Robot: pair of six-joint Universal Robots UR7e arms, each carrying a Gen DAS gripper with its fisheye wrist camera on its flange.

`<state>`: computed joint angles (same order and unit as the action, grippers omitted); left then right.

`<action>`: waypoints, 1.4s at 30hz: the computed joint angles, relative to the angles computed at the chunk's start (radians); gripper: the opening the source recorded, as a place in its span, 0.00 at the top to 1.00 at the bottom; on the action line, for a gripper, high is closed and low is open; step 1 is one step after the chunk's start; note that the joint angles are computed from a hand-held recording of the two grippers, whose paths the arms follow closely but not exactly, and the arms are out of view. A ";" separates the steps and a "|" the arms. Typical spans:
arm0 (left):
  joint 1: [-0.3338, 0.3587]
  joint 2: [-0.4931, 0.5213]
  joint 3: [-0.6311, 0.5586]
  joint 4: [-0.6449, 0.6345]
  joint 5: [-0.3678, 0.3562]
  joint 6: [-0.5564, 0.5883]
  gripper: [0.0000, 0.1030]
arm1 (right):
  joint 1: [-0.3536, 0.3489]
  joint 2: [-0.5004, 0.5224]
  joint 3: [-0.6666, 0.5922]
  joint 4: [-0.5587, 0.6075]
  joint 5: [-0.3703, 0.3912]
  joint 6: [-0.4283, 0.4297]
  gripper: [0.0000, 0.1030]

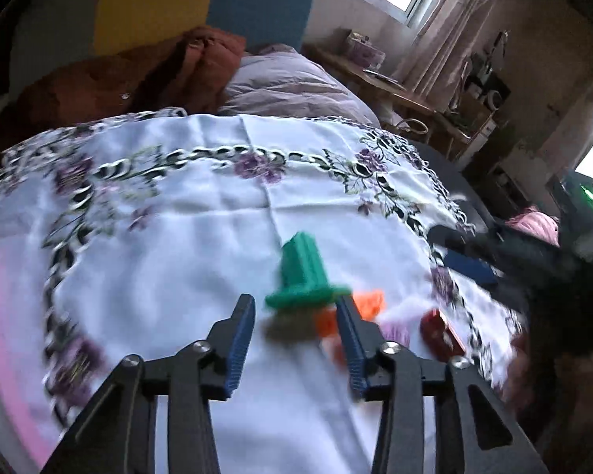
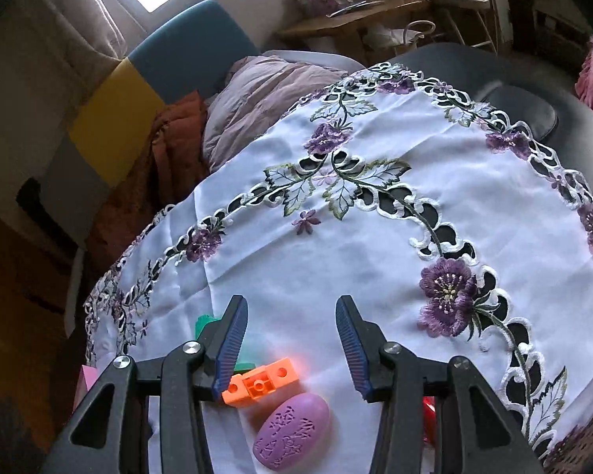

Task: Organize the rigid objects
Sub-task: 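Move both tools back toward the remaining toys on the cloth, then grasp the green cone piece with the left gripper while the right gripper grasps the red cylinder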

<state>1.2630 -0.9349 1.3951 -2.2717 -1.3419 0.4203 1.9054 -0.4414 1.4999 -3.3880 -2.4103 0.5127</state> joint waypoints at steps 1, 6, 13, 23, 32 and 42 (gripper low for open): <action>-0.003 0.016 -0.014 0.002 -0.001 -0.004 0.49 | 0.000 0.000 0.000 -0.002 -0.001 0.001 0.54; -0.013 0.129 -0.128 0.084 0.021 -0.055 0.41 | -0.001 0.000 -0.002 0.003 0.009 -0.004 0.54; 0.001 0.207 -0.209 0.163 0.025 -0.066 0.69 | -0.007 -0.005 0.006 -0.007 0.025 0.001 0.54; 0.037 0.020 -0.004 0.006 0.043 0.019 0.71 | -0.015 -0.020 0.046 -0.076 0.019 0.045 0.54; 0.086 -0.129 0.175 -0.069 0.013 0.040 0.71 | -0.008 -0.037 0.107 -0.203 -0.130 0.153 0.54; 0.084 -0.099 0.148 -0.057 0.038 0.048 0.69 | -0.051 -0.118 0.140 0.225 -0.021 0.386 0.54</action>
